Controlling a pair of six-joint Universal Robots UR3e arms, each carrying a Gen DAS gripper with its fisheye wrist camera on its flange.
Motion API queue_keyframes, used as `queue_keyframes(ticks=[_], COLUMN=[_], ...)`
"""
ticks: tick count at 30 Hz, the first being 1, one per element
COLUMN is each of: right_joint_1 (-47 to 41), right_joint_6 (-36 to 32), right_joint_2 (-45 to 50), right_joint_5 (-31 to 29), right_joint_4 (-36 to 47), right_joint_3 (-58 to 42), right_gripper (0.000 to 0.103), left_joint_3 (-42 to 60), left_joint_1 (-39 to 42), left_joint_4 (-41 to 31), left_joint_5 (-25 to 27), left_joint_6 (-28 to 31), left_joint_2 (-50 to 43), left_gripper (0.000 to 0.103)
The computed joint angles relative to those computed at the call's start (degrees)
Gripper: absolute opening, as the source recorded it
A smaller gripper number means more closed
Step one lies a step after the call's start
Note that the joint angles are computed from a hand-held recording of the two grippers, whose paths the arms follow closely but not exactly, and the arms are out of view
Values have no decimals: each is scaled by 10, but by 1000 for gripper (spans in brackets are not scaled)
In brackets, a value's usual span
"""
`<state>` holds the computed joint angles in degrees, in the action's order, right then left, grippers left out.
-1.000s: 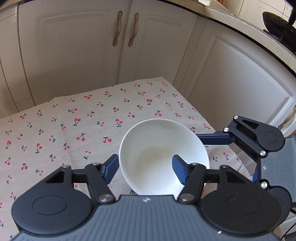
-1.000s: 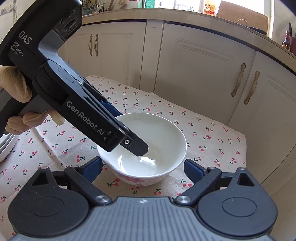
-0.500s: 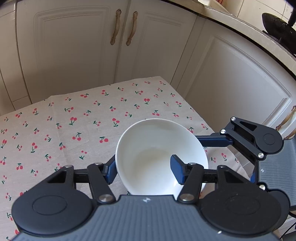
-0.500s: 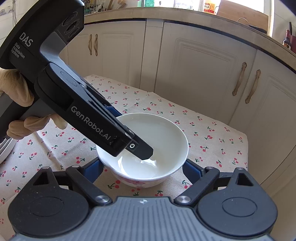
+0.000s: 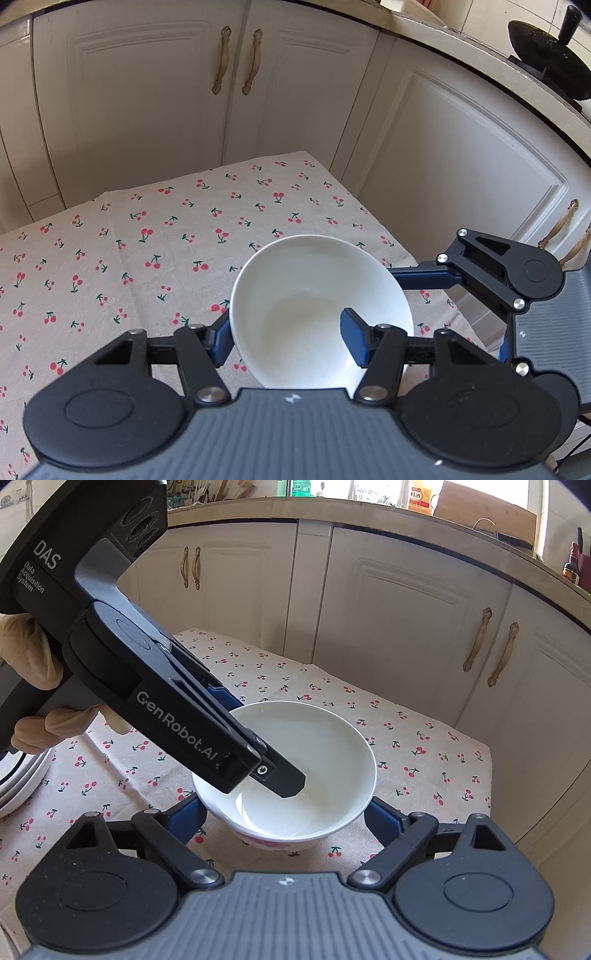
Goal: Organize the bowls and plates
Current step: 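Lift the pink-flower bowl with the left gripper and carry it to the bowl stack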
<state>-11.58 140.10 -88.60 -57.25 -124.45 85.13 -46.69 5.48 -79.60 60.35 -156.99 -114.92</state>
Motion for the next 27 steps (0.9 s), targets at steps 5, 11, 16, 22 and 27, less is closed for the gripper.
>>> queue_keyframes(ticks=[5,11,16,22,27], right_joint_1=[-4,-13,-27,-50,-83], right_joint_6=[-1,-1,-7,-31,-55], right_joint_2=[-48,-112,-170,-243,-302], right_joint_5=[-1,4,17,33,58], right_joint_4=[27,68,129,200,273], right_joint_3=[15,30,30,31,30], right_gripper=[95,95,95,94,95], left_joint_3=[-42,-88,-122,-164,-196], left_joint_1=[5,11,19,33,51], left_joint_4=[-3,-12,-34,-61,-90], left_joint_5=[-6,-13,-19,-31,-46], left_joint_6=[12,20,35,55,69], left_joint_2=[48,114,175,245,304], left_gripper=[58,58,59,59,60])
